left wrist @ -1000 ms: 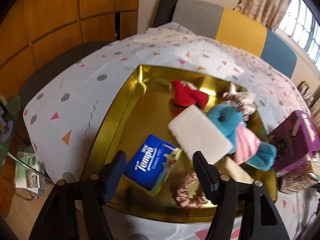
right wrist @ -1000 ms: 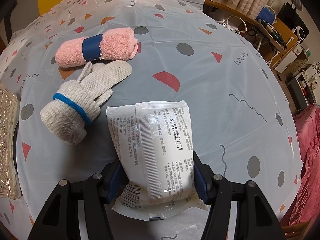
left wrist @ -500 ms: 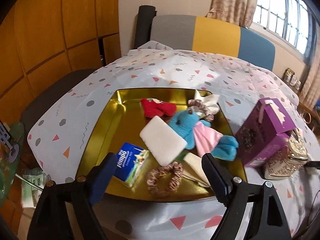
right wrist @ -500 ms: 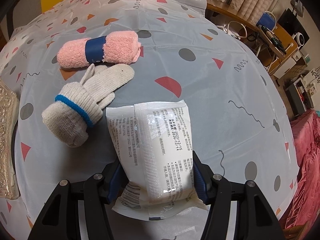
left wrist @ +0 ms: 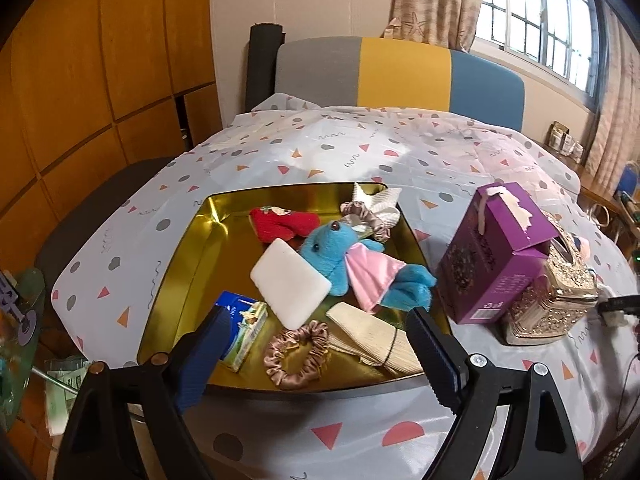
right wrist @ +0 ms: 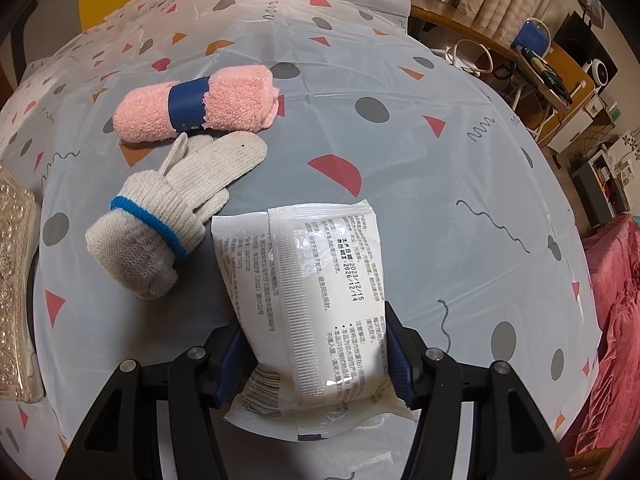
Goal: Organize soft objects
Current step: 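Carry the white plastic packet into the gold tray and open the right tool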
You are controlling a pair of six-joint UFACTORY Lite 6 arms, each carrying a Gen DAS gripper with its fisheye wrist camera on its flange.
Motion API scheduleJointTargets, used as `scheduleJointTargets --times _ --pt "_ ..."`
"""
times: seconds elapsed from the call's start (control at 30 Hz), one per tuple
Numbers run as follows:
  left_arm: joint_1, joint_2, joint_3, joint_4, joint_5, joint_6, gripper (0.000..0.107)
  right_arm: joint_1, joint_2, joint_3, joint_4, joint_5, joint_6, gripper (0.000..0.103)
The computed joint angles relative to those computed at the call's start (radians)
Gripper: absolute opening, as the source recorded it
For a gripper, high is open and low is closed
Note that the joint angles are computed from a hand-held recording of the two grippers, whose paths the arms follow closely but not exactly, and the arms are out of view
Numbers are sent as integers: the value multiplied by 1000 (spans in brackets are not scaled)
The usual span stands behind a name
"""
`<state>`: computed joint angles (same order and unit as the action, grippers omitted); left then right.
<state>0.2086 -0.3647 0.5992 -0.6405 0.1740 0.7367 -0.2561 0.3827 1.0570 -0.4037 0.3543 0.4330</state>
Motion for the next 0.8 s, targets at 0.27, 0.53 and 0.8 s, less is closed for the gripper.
scheduleJointTargets --times 0.27,0.53,0.8 --pt "-9 -41 -16 -71 45 69 90 -59 -60 -18 195 -77 -178 60" --pt "4 -45 -27 -145 73 155 90 -84 -166 -83 527 -124 -472 60" --pt "44 -38 -46 -251 94 278 90 27 -338 -87 594 -87 -468 60"
